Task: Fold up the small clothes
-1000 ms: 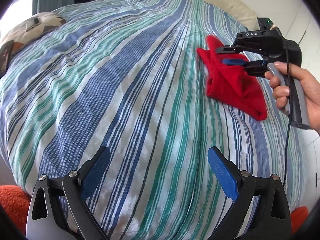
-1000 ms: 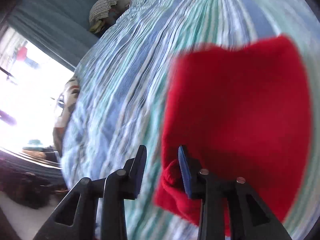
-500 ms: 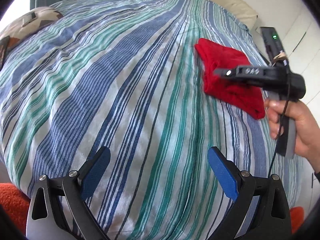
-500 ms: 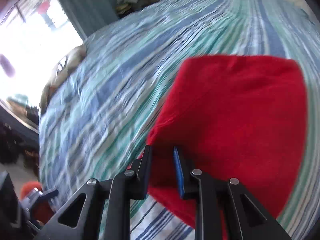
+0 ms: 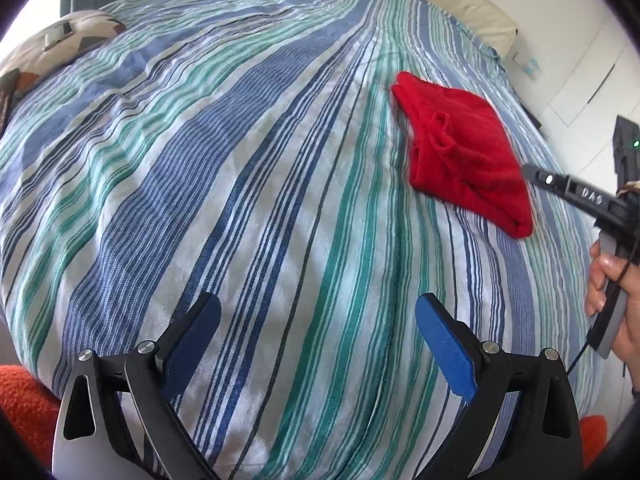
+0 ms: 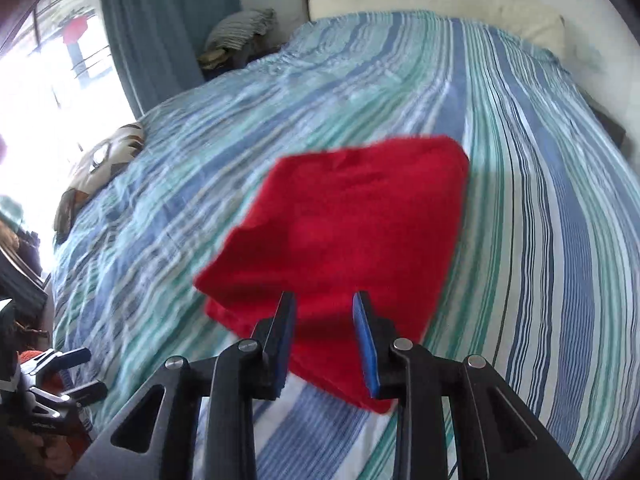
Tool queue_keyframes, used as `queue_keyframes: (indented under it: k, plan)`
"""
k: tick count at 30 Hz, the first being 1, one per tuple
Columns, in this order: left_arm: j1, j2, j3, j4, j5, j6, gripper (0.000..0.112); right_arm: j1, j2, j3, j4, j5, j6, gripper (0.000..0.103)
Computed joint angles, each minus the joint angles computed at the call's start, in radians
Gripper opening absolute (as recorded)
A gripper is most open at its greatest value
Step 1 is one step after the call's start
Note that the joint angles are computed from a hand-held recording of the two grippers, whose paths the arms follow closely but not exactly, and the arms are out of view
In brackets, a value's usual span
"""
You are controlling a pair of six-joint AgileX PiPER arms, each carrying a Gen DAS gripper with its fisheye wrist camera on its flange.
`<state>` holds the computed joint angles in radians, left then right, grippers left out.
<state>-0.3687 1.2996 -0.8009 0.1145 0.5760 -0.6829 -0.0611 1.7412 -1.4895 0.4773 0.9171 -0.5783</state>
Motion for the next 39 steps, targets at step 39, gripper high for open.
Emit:
queue_keyframes:
  k: [39]
  plan:
    - [-0.269,0.071,-0.014,0.405,0.150,-0.365,0.099,-0.506,-0.755,0.891,0.152,0.022,-0.334,0.070]
